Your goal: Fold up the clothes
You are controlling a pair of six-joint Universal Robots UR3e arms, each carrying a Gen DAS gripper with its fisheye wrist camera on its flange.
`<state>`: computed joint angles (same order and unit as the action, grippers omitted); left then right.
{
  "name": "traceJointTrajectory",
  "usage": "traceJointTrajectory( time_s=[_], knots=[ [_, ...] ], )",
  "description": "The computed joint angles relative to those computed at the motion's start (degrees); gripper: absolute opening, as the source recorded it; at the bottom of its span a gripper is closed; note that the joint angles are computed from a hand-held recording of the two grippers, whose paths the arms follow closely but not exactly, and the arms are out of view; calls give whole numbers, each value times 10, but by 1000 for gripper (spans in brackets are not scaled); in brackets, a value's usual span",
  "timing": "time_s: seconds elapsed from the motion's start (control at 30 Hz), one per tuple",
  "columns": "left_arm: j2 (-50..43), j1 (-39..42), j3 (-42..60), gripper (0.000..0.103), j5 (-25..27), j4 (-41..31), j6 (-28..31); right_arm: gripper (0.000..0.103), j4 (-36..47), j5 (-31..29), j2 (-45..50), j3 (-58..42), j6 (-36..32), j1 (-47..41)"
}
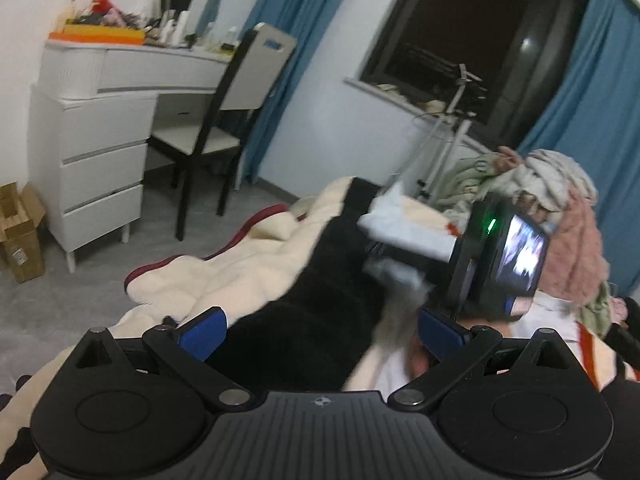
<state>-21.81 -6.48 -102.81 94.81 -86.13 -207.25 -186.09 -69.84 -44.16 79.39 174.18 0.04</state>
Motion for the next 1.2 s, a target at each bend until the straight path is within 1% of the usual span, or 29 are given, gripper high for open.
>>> traceJointTrajectory(
  time_s=[0.03,0.07,0.1,0.13,0.2,0.23,0.3,0.4,0.5,0.6,0.67,0.77,0.83,0.87,0.9,0.93,0.97,1.0,1.13,1.2],
  knots=[
    [-4,-19,-18,103,17,18,-15,51,8,-20,26,-43,27,7],
    [-12,-44,-33,103,39,38,-32,25,28,-47,46,-85,52,13],
    [-11,-52,-42,103,46,46,-39,11,53,-71,58,-117,69,16],
    [0,-35,-41,103,33,39,-28,11,68,-73,60,-130,75,13],
    [20,-1,-36,103,3,26,-3,9,70,-62,51,-127,66,7],
    [23,0,-36,103,-5,27,1,9,52,-61,35,-107,51,2],
    [27,4,-26,103,-34,13,5,9,9,-35,-13,-48,34,-23],
    [35,7,0,103,-72,-21,-1,8,-31,22,-100,39,63,-92],
    [51,35,44,103,-121,-65,23,8,-62,68,-173,108,76,-175],
    [72,71,89,103,-177,-111,51,8,-92,108,-215,161,96,-273],
    [86,101,108,103,-218,-142,76,8,-95,129,-217,177,112,-333],
    [101,161,133,103,-286,-211,138,9,-73,129,-190,179,99,-384],
    [110,202,143,103,-325,-257,191,11,-36,123,-159,168,85,-402],
    [115,220,145,103,-339,-275,213,17,-9,124,-147,159,75,-408],
    [119,233,143,103,-349,-288,230,39,16,121,-137,151,65,-410],
    [121,247,144,103,-361,-302,247,57,36,118,-126,145,56,-411],
    [123,261,144,103,-371,-316,264,89,34,119,-120,148,52,-412],
    [126,271,142,103,-379,-324,280,94,19,129,-121,163,48,-420],
    [133,287,130,103,-396,-332,313,93,-3,174,-170,232,18,-445],
    [132,280,125,103,-399,-325,311,93,-43,186,-220,297,12,-464]
  ],
)
